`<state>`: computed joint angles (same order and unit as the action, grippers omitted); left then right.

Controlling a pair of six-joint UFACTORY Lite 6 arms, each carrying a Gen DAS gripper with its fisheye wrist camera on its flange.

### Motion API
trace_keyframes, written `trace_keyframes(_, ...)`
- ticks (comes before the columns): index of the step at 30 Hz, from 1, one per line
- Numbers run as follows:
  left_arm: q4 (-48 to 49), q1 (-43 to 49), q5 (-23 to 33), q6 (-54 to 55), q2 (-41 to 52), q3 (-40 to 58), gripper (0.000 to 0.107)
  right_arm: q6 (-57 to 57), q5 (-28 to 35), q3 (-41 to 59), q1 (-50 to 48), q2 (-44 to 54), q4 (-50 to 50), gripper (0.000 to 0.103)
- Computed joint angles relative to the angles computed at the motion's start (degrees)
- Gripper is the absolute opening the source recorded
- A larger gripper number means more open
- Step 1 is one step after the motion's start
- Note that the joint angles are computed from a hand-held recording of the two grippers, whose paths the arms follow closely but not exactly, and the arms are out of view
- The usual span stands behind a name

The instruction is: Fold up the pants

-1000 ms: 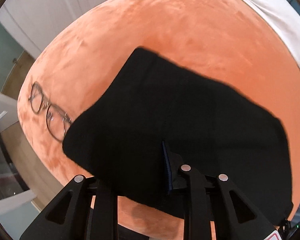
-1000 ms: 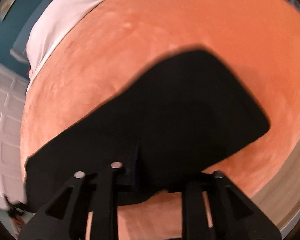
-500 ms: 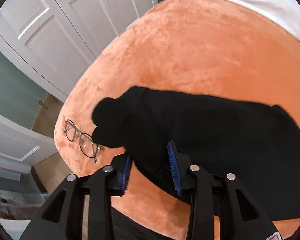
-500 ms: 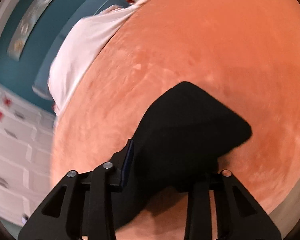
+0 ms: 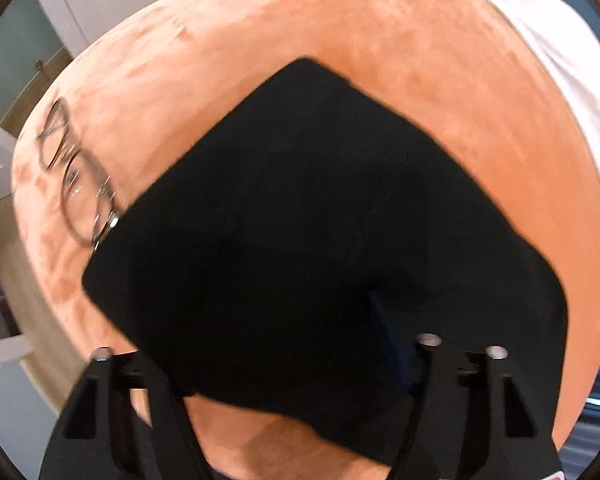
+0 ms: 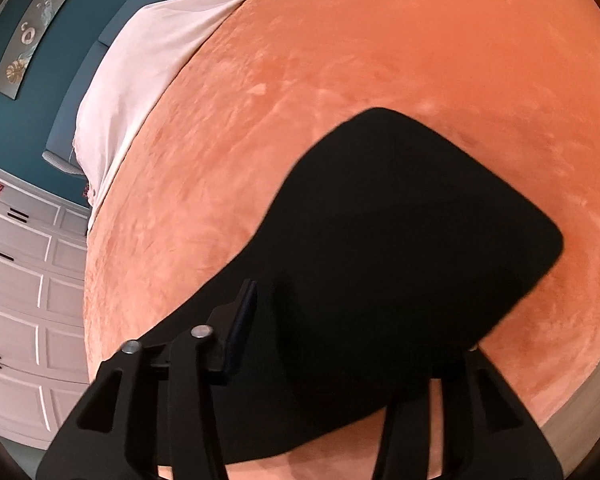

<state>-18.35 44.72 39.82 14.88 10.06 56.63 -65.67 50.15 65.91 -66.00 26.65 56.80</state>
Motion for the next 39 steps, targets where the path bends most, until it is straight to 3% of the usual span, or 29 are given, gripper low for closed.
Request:
trace_keyframes(1, -2.99, 0.50, 0.93, 3.07, 0.61, 0.92, 0.027, 0.13, -0.43, -0.55, 0.49, -0.85, 0.10, 0.017)
trace_keyframes(2, -8.02, 1.76, 4.27, 6.94, 2.06, 2.78, 0.016, 0.11, -0.67, -1.01, 0.55, -1.68, 0.22, 0.016)
trace_keyframes(5, -12.28, 3.84, 6.35, 10.06, 2.58, 4.19, 0.016, 0.67, -1.50, -1.07, 1.08, -2.21, -0.33, 0.016)
trace_keyframes(8, -10.32, 5.39, 7.78, 10.47, 2.47, 4.55, 0.025, 1.82, -2.00, -0.41, 1.16, -1.61, -2.30, 0.016)
trace_keyframes(10, -6.92, 6.68, 7.59, 9.38, 1.10, 3.53, 0.045, 1.47, -1.11, 0.00, 0.32, -0.86, -2.10, 0.018)
trace_keyframes(15, -2.61, 11.83, 8.11, 10.27, -5.80, -0.67, 0.059, 1.09, -0.68, 0.38, -0.50, 0.32, -2.58, 0.019)
trace_keyframes(21, -8.96, 11.09, 11.13, 12.77, -2.41, -0.70, 0.056, 0.74, -0.04, 0.40, -0.73, 1.43, -1.96, 0.020)
trace_keyframes(23, -10.14, 8.67, 7.43, 9.64, 0.11, -0.30, 0.054, 1.08, 0.23, 0.46, -0.92, 1.86, -1.36, 0.021)
trace_keyframes(24, -10.63, 8.20, 6.54, 8.85, 0.72, 0.22, 0.043, 1.16, 0.37, 0.68, -0.99, 2.18, -1.08, 0.021)
trace_keyframes(25, -12.22, 7.92, 6.88, 9.21, 1.62, 1.60, 0.018, 1.00, 0.22, 0.72, -0.90, 2.16, -0.81, 0.021)
trace_keyframes(28, -15.01, 7.52, 11.14, 8.56, 2.15, 6.93, 0.012, 0.98, 1.52, 0.13, -0.57, -0.32, 0.62, 0.013)
trace_keyframes(31, -17.76, 5.07, 16.84, 7.02, 3.72, 18.31, 0.012, 4.76, 5.27, 4.02, 2.03, -3.27, 2.69, 0.011)
trace_keyframes(33, -19.18, 2.52, 21.39, 4.08, 7.20, 28.92, 0.012, 8.11, 8.08, 10.44, 5.67, -4.67, 4.76, 0.011)
trace_keyframes(39, -19.55, -3.54, 27.48, -1.86, 12.71, 56.84, 0.013, 14.61, 12.36, 27.64, 10.46, -4.89, 8.88, 0.011)
